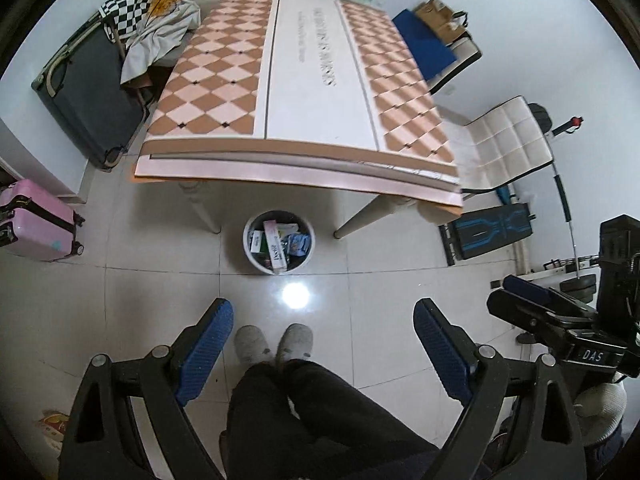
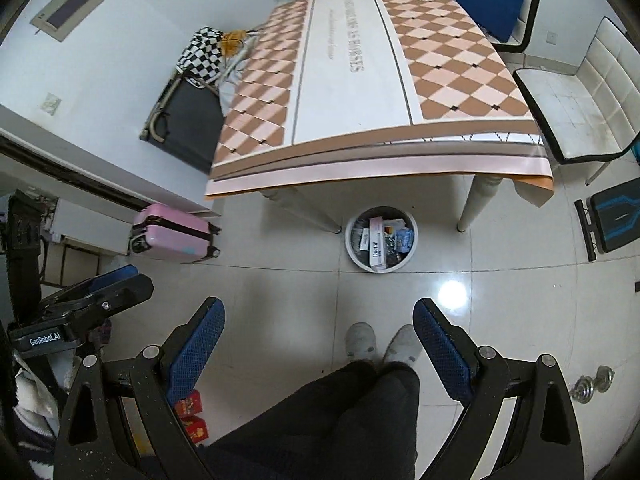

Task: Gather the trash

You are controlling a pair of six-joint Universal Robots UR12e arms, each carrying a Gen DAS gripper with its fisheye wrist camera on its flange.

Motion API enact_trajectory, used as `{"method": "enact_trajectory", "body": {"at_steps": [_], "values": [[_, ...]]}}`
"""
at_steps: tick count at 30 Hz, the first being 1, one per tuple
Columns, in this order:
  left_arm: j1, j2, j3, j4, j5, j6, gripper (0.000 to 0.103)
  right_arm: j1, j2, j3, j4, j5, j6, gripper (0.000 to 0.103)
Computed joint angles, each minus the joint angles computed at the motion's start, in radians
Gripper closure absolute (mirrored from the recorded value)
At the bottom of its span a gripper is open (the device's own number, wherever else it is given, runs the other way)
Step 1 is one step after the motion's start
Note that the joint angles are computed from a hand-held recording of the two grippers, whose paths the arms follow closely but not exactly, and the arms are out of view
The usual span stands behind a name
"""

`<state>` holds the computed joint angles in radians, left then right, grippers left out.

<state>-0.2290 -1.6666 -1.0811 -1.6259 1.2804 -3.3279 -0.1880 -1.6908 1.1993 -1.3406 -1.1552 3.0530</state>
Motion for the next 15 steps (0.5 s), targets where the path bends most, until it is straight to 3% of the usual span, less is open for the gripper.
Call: {"method": "enact_trajectory", "body": {"at_steps": [12,14,15], "values": [[-0.002,0.022,0.018,0.021,-0.035,-0.014,0.01,-0.023,-0.007,-0.052,0.053,0.053,-0.026,0.006],[-0.003,0.025,0.015,0.024,-0.035,-0.014,0.0,-0.025,-0.004,-0.061,0.073,0.066,-0.036,0.0],[-0.001,0.028,0.012,0.027,-0.038,-0.013,0.0,-0.024,-0.005,-0.062,0.072,0.067,-0.037,0.0]]}}
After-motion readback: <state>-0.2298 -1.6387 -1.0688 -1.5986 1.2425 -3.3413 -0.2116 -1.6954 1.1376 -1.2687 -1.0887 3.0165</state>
